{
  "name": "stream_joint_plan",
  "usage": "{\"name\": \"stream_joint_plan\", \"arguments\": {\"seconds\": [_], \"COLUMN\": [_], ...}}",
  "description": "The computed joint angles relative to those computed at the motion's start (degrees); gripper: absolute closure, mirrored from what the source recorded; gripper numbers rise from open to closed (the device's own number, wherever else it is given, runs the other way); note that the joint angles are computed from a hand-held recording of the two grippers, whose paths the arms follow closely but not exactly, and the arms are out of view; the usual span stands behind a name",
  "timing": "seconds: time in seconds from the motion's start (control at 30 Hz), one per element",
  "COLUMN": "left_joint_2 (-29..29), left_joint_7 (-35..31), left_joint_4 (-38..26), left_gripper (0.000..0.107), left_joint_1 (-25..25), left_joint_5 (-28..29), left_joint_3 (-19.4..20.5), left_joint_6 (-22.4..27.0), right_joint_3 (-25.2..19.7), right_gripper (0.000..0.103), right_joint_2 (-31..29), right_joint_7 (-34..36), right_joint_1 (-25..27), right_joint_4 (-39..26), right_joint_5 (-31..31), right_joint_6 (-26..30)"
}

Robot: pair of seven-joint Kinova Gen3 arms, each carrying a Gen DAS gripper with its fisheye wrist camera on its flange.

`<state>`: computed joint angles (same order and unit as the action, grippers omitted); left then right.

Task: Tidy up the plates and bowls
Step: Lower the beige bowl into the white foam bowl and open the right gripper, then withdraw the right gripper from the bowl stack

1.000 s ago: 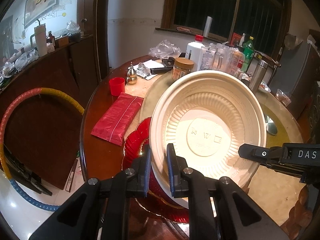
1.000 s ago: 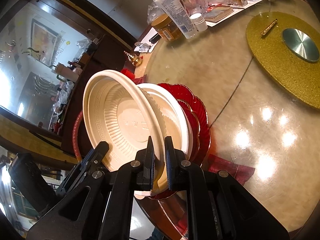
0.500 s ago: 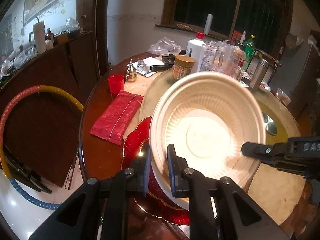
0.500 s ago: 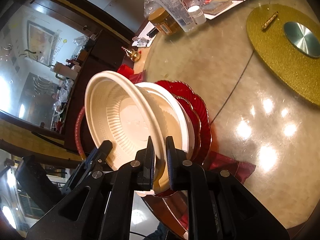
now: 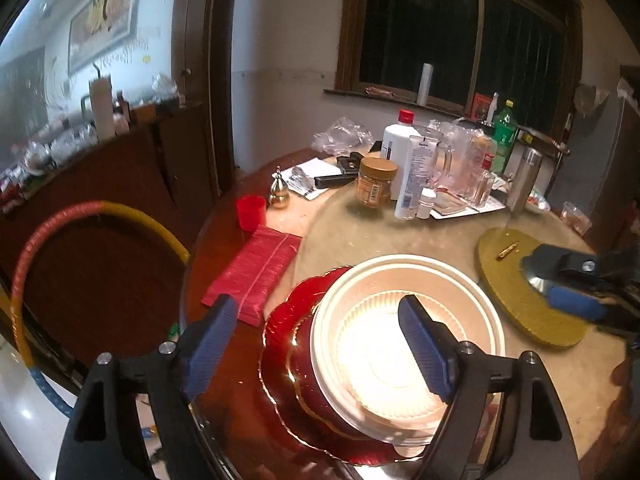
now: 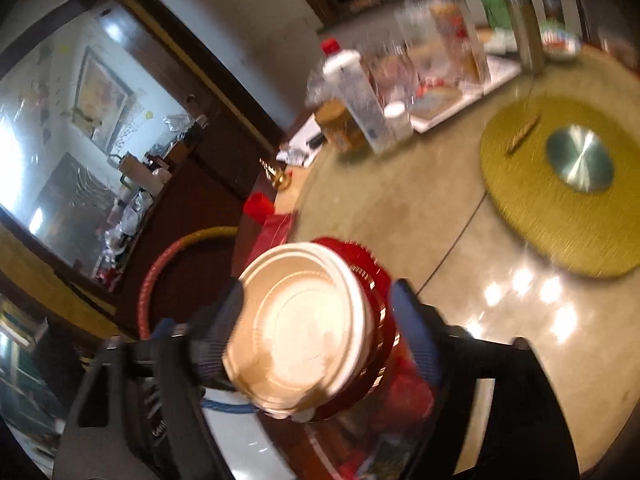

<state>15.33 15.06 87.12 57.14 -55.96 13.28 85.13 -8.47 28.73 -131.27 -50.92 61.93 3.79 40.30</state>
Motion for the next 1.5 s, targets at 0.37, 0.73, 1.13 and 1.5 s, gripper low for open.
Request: {"name": "stream_joint_plan", "arguments": {"seconds": [0.37, 0.73, 1.13, 1.5], "left_joint_2": [3.0, 2.9, 2.5, 2.7], "left_joint_7": [-3.0, -2.9, -5.1, -6.6], "left_joint_4": [-4.3, -4.8, -5.2, -5.1], "left_gripper": [0.016, 0.005, 0.005, 0.005], "left_joint_1": [2.9, 3.5, 2.9, 3.0], "left_joint_5": [0.4, 1.5, 4.8, 4.4], "left_joint_3": [-1.4, -1.1, -1.2, -1.2], "left_joint_6": [4.7, 4.5, 3.5, 2.8], "right_joint_3": [1.4, 0.7, 0.8, 0.8], "right_gripper": [0.0, 0.0, 0.0, 0.0], "right_joint_2": [-5.3, -7.0, -6.2, -5.4], "right_joint_7": [9.5, 12.8, 13.9, 14.5], "right_joint_1": [-6.4, -9.3, -11.3, -11.9], "right_joint_4": [7.3, 12.4, 11.1, 9.5], "right_joint_5": [16.9, 25.6, 27.0, 27.3], "right_joint_6": [0.9, 0.7, 2.8, 4.1]}}
